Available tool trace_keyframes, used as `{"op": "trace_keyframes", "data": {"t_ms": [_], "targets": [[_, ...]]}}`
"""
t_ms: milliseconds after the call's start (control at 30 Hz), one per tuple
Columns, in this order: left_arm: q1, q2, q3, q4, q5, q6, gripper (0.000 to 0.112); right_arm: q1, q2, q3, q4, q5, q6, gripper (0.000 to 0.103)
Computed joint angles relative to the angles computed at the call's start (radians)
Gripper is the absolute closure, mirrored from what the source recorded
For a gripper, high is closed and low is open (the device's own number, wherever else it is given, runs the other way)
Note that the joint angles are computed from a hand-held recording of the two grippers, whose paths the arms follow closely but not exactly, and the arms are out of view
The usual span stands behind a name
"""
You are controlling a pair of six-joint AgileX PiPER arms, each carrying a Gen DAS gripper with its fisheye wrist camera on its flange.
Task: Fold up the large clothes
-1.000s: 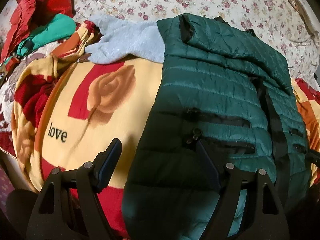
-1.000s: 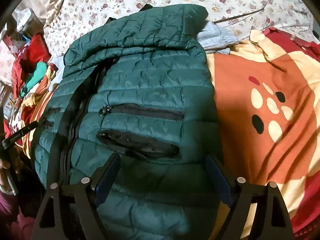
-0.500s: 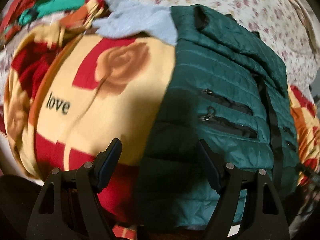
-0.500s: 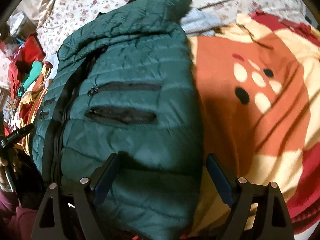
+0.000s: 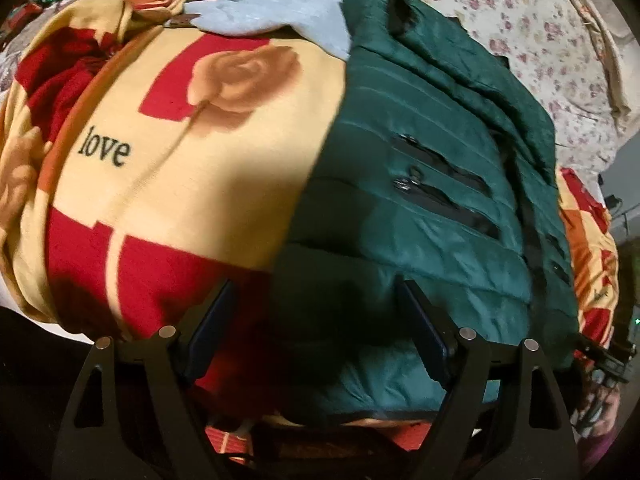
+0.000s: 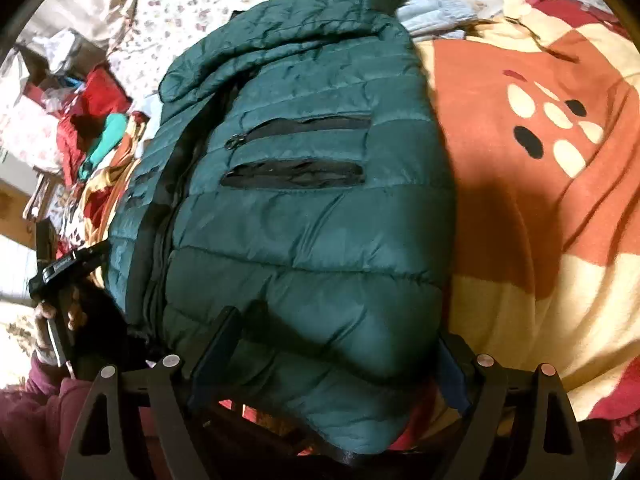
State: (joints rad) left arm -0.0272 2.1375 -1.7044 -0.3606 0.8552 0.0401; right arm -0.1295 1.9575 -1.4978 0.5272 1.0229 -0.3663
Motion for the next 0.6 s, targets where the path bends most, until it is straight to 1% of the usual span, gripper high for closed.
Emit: {"op": "trace_keyframes", "data": {"t_ms": [67,167,233,267,367,400,433,467,500,533,567,600], "targets": [[-0.008,-0.004,0.012,0.005,-0.002,0.006,0.029,-0.014,0.009,-0.001,0.022,0.013,-0.015,0.017],[-0.005,0.022,0.008,-0.021,0.033,0.022,0.029,-0.035,0.010,0.018,0.099,0.013,-0.067,0.017],[-0.002,0.018,0.019,-0.040,0.035,0.028,0.029,-0.048,0.000,0.031,0.160,0.024,-0.126,0.017],[-0.001,0.017,0.011,-0.048,0.049,0.033,0.030,-0.053,-0.008,0.036,0.179,0.031,-0.151,0.018],[0.007,0.015,0.007,-0.098,0.068,0.054,0.030,-0.033,-0.007,0.022,0.160,0.042,-0.186,0.020],[0.001,0.013,0.010,-0.095,0.065,0.052,0.032,-0.016,0.001,0.011,0.118,0.042,-0.166,0.027],[-0.007,0.010,0.012,-0.082,0.061,0.050,0.035,-0.004,0.007,0.008,0.089,0.037,-0.147,0.031],[-0.015,0.008,0.014,-0.061,0.056,0.045,0.044,0.005,0.008,0.015,0.070,0.022,-0.135,0.039],[-0.031,0.005,0.015,-0.024,0.045,0.027,0.054,0.010,0.004,0.023,0.059,0.007,-0.129,0.044],[-0.041,-0.001,0.019,-0.004,0.036,0.019,0.060,0.014,-0.002,0.027,0.049,-0.007,-0.126,0.057],[-0.043,-0.008,0.024,0.005,0.030,0.019,0.073,0.012,-0.004,0.028,0.047,-0.013,-0.130,0.068],[-0.048,-0.019,0.029,0.022,0.022,0.010,0.084,0.007,-0.013,0.028,0.054,-0.019,-0.135,0.075]]}}
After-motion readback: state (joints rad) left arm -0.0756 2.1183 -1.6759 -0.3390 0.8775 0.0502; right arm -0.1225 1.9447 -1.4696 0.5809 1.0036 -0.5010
